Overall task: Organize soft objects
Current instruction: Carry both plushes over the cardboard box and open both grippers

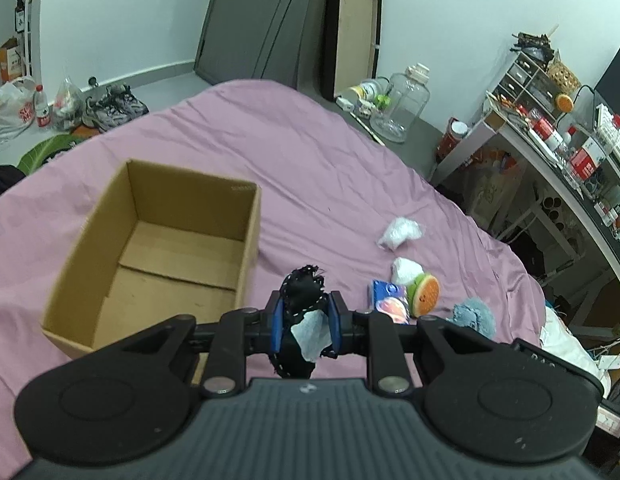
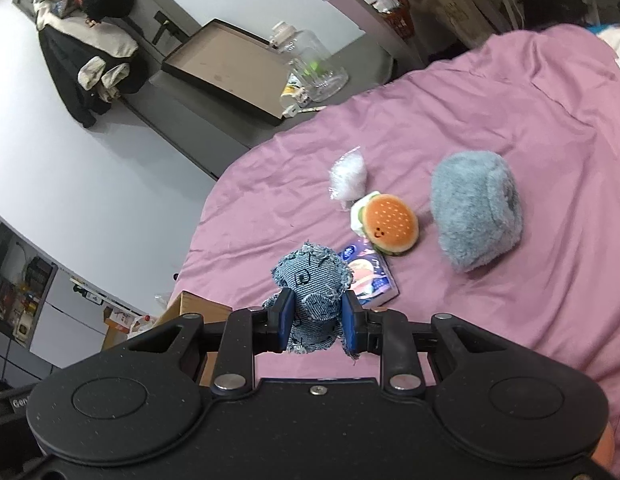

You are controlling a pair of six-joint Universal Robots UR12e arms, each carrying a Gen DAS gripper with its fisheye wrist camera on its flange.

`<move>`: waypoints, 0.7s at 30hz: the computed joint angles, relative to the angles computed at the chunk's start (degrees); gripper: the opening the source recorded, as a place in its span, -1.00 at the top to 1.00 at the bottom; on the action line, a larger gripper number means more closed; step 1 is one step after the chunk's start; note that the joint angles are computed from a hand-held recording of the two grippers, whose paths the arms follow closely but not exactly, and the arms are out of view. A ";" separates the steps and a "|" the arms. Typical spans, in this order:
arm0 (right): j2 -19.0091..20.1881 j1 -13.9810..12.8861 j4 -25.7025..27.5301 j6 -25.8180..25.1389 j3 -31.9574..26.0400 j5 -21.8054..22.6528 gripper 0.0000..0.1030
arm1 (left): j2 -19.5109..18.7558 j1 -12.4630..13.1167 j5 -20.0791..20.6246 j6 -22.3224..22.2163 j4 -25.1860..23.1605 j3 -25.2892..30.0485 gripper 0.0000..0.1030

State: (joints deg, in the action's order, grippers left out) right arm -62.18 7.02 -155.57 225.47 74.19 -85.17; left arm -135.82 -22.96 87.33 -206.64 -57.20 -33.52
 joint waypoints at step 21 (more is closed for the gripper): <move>4.27 3.22 0.36 -5.89 -7.58 0.68 0.51 | -2.65 3.32 5.12 3.51 -0.58 3.65 0.57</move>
State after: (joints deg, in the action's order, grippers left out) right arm -57.90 10.24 -155.21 219.58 66.61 -84.49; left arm -138.47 -19.64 92.45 -203.12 -57.78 -29.87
